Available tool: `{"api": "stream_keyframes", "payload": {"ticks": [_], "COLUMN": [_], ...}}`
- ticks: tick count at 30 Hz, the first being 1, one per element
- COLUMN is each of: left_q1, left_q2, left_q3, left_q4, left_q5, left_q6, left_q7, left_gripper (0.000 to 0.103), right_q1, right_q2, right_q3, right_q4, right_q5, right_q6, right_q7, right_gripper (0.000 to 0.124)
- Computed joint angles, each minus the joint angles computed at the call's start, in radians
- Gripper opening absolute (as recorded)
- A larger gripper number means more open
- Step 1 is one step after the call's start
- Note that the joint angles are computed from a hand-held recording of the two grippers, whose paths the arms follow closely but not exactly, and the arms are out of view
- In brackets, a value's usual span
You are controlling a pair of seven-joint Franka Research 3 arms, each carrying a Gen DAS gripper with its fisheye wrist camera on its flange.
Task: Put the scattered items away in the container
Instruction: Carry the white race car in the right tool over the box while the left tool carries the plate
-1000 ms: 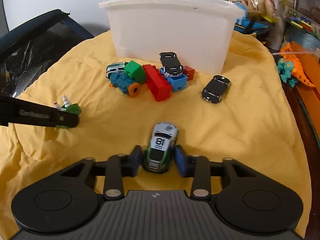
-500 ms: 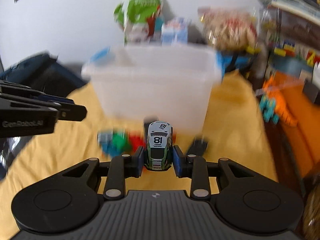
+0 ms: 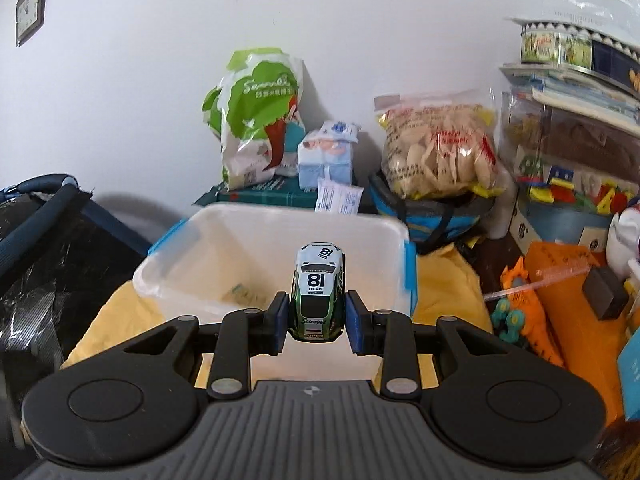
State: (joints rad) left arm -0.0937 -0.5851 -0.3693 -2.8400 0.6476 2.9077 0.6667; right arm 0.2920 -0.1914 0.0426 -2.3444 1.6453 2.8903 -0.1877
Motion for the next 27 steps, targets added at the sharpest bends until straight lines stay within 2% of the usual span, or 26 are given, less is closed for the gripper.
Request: {"api": "stream_keyframes", "payload": {"ticks": [3, 5, 6, 8, 9, 11, 13, 15, 18, 21, 24, 27], "left_q1": [-0.027, 0.006, 0.037, 0.092, 0.090, 0.068, 0.012, 0.002, 0.066, 0.173, 0.267, 0.297], "left_q2": [0.035, 0.078, 0.090, 0.094, 0.095, 0.087, 0.065, 0.029, 0.010, 0.063, 0.174, 0.303], "left_q3": [-0.049, -0.090, -0.103, -0.099, -0.087, -0.059, -0.024, -0.017, -0.033, -0.074, -0.115, -0.117], "left_q4": [-0.043, -0.033, -0.037, -0.058, -0.059, -0.059, -0.048, -0.030, 0.047, 0.195, 0.358, 0.500], "left_q5": [0.003, 0.030, 0.058, 0.100, 0.092, 0.079, 0.044, 0.027, 0.041, 0.110, 0.236, 0.301], "left_q6": [-0.004, -0.013, 0.018, 0.134, 0.145, 0.147, 0.096, 0.057, 0.027, -0.037, -0.104, -0.180], "left_q7": [-0.041, -0.095, -0.138, -0.197, -0.196, -0.163, -0.114, -0.098, -0.105, -0.132, -0.203, -0.251], "left_gripper": [0.072, 0.070, 0.069, 0.048, 0.039, 0.039, 0.039, 0.039, 0.039, 0.039, 0.039, 0.039], "right_q1": [-0.001, 0.002, 0.004, 0.007, 0.008, 0.009, 0.009, 0.009, 0.010, 0.010, 0.011, 0.007], "right_q2": [-0.014, -0.018, -0.023, -0.032, -0.037, -0.043, -0.048, -0.051, -0.042, -0.002, 0.068, 0.139], "right_q3": [-0.005, -0.007, -0.010, -0.013, -0.013, -0.016, -0.019, -0.024, -0.024, -0.016, -0.003, 0.006], "right_q4": [-0.036, -0.051, -0.061, -0.076, -0.083, -0.095, -0.098, -0.093, -0.065, -0.005, 0.068, 0.133], "right_q5": [-0.058, -0.073, -0.079, -0.077, -0.078, -0.089, -0.100, -0.098, -0.078, -0.097, -0.175, -0.304], "right_q6": [-0.019, -0.025, -0.031, -0.038, -0.038, -0.044, -0.048, -0.053, -0.048, -0.030, -0.001, 0.012], "right_q7": [0.042, 0.052, 0.055, 0.046, 0.037, 0.038, 0.049, 0.048, 0.031, 0.062, 0.162, 0.310], "right_gripper": [0.033, 0.033, 0.033, 0.033, 0.033, 0.033, 0.033, 0.033, 0.033, 0.033, 0.033, 0.033]}}
